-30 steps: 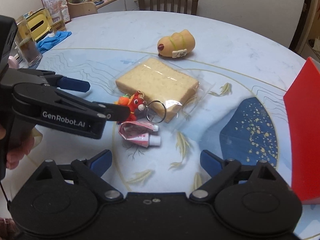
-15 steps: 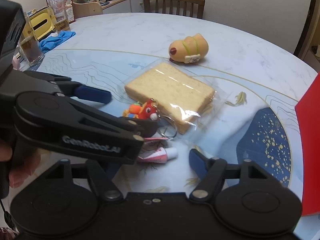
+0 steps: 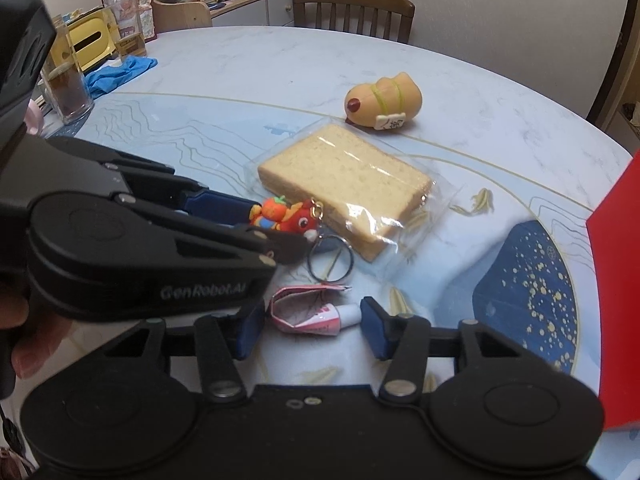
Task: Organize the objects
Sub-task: 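Grasp the orange keychain figure with the left tool while the right tool grasps the pink toothpaste tube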
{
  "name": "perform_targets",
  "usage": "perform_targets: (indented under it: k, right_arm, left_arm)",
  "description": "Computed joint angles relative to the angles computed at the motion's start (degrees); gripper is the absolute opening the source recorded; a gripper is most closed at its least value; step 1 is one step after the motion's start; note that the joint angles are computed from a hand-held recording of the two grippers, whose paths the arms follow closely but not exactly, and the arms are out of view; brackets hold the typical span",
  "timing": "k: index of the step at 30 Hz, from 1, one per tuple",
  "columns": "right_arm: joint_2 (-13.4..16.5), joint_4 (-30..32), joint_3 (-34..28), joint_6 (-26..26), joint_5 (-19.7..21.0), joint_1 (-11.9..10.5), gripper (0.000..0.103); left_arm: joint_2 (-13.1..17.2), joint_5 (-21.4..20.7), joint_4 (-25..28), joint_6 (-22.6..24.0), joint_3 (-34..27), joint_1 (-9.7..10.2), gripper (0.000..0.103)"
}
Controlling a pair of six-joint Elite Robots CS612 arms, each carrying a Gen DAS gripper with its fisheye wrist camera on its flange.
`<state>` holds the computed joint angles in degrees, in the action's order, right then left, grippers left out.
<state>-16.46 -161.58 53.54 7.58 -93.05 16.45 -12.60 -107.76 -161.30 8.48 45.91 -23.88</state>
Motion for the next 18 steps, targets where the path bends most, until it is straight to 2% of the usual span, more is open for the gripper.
perform_targets:
  k: [2,15,18]
  right_arm:
    - [-0.7,-0.6,1.3,0.3,-0.1,-0.1,0.051]
    - [-6.6,-5.5,11.9,2.8,-0.6,-1.4,0.051]
    - [-8.3,-7.0,14.8,2.9,-0.4,-2.0,0.051]
  left_arm:
    - [-0.3,-0.2,-0.3,-0.7,0.5,0.08,0.03]
    - [-3.9,0.1,-1.6,-3.4,7.0,0.05,0.026]
    - [-4.9,0.1,-2.6,-4.5,8.6,-0.09,0.021]
